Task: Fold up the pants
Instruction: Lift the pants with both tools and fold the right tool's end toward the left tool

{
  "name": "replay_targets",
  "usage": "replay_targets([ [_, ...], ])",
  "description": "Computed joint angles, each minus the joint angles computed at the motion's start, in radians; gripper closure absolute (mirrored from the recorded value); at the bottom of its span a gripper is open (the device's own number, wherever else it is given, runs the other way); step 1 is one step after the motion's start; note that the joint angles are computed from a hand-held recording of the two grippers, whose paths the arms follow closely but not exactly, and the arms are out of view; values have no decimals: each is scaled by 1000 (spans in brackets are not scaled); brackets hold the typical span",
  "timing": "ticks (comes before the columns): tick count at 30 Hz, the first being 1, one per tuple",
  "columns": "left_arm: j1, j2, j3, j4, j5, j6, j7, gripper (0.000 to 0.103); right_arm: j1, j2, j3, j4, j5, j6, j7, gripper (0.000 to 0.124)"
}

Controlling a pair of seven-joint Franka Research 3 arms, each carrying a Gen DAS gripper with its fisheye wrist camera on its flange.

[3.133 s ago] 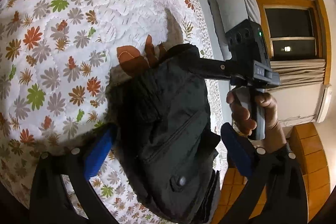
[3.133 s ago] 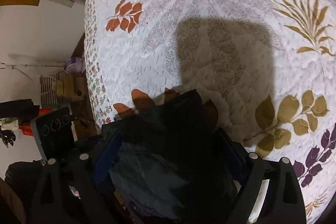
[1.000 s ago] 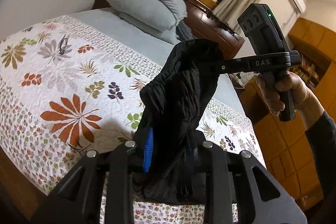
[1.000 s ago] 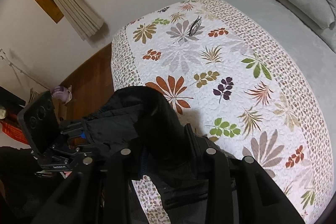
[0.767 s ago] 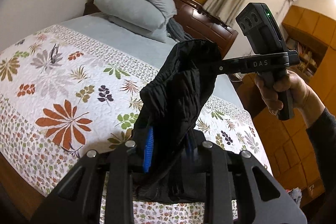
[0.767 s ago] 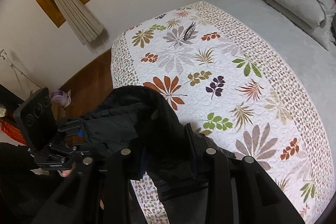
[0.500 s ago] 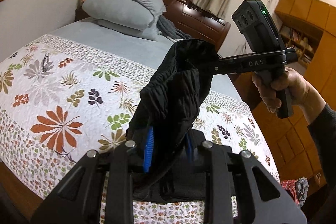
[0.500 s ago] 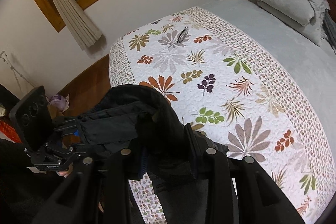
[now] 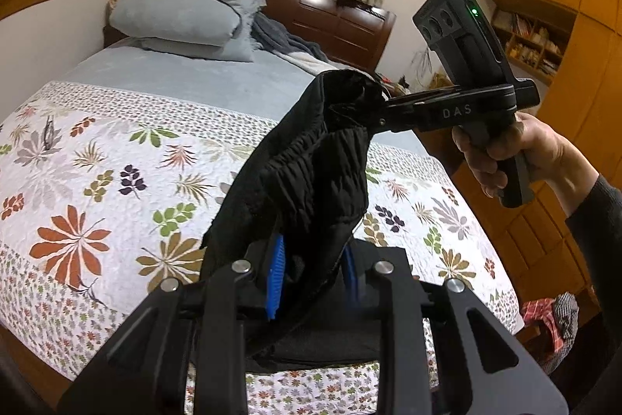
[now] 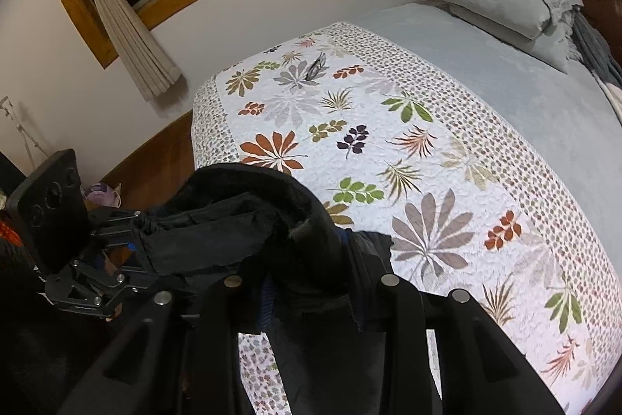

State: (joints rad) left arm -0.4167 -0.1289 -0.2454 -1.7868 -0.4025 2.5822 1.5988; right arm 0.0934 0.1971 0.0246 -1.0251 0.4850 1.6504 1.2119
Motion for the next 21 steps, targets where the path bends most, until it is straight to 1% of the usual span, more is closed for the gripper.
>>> replay_targets([
  [7, -20, 43, -34, 24, 30, -15, -3, 79, -26, -130, -31, -230, 41, 78, -66, 93],
  [17, -42, 110, -78, 66, 89, -46, -16, 79, -51, -256, -83, -459, 103, 146, -146, 94],
  [21, -60, 139, -101, 78, 134, -56, -23, 79, -63, -312, -106, -556, 133, 168, -183, 94],
])
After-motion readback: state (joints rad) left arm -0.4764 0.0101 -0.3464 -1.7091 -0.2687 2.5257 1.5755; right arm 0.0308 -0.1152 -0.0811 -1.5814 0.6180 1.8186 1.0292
